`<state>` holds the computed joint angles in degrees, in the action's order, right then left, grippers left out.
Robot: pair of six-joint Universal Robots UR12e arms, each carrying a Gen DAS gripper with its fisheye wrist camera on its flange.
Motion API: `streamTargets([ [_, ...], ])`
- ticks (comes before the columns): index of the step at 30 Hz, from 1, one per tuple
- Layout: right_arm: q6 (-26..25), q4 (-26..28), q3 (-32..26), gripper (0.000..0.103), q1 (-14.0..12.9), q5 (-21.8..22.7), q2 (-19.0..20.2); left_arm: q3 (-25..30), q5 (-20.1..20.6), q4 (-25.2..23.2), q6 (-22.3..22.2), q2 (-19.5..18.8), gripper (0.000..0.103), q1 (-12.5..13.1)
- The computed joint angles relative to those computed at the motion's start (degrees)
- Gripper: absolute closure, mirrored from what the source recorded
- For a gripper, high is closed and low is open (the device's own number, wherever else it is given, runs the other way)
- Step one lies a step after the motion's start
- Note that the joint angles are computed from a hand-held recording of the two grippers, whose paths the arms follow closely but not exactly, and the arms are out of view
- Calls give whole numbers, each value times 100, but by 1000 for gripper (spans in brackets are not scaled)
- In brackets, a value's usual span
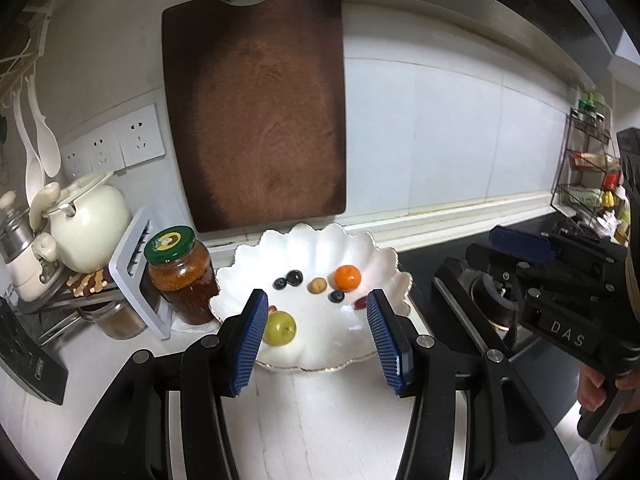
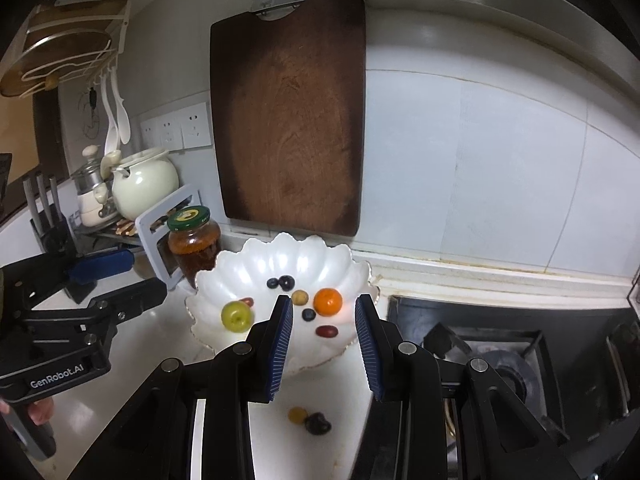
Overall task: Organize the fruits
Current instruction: 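Withdraw both open tools from the bowl toward the last two fruits on the counter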
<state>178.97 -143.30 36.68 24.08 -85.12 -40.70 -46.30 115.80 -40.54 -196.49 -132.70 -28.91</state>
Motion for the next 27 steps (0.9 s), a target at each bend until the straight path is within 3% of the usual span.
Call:
streamTargets([
  [10,-193,-468,788,69,19,-205,-382,-431,-77,308,176,148,52,-91],
  [27,-204,-370,1431,69,-22,115,-624,-912,-514,722,581,244,52,-138],
])
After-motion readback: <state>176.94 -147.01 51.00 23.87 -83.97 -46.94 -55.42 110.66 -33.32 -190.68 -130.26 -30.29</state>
